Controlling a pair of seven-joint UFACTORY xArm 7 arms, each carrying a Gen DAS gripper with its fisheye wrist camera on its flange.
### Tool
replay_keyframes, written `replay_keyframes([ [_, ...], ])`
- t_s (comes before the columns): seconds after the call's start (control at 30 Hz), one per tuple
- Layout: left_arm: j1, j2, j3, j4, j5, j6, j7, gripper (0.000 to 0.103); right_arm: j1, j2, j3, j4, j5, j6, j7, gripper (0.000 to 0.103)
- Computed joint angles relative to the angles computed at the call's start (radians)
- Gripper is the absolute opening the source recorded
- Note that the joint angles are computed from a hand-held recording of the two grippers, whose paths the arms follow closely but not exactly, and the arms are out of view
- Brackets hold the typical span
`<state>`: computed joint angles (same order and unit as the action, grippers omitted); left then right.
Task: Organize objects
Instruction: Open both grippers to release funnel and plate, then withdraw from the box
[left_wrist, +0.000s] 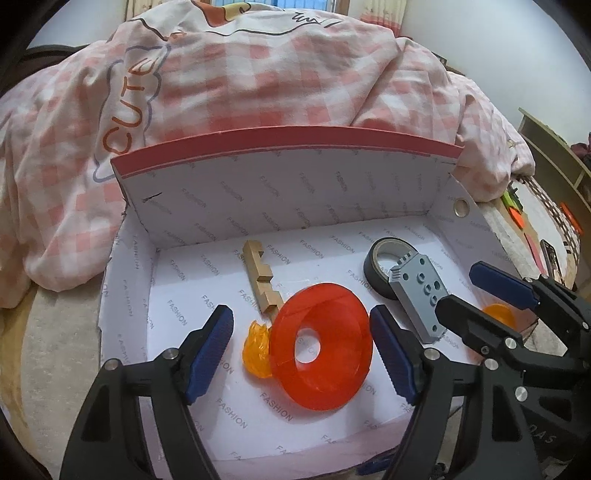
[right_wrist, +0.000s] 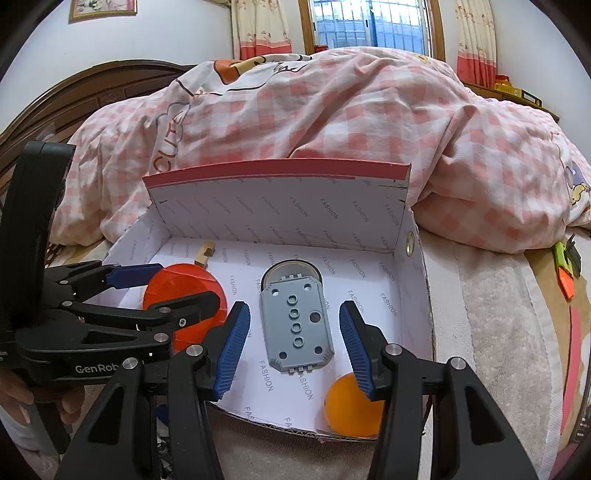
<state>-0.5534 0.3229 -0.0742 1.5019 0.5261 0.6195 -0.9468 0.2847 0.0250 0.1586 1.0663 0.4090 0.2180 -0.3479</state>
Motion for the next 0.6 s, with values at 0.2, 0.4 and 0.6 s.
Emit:
replay_keyframes([
  [0.2, 0.008, -0.033, -0.009, -0.031, -0.005, 0.0, 0.006, 0.077, 0.002, -0.022, -0.002, -0.015, 0.028, -0.002, -0.013, 0.052],
  [0.4, 0.002, -0.065, -0.02, -0.054, 0.017, 0.003, -0.013, 0.077, 0.019, -0.065, -0.016, -0.05, 0.076, -0.007, -0.041, 0.052],
  [0.6, -0.001, -0.097, -0.038, -0.081, 0.038, 0.013, -0.041, 0.077, 0.047, -0.121, -0.036, -0.1, 0.102, -0.007, -0.042, 0.052],
])
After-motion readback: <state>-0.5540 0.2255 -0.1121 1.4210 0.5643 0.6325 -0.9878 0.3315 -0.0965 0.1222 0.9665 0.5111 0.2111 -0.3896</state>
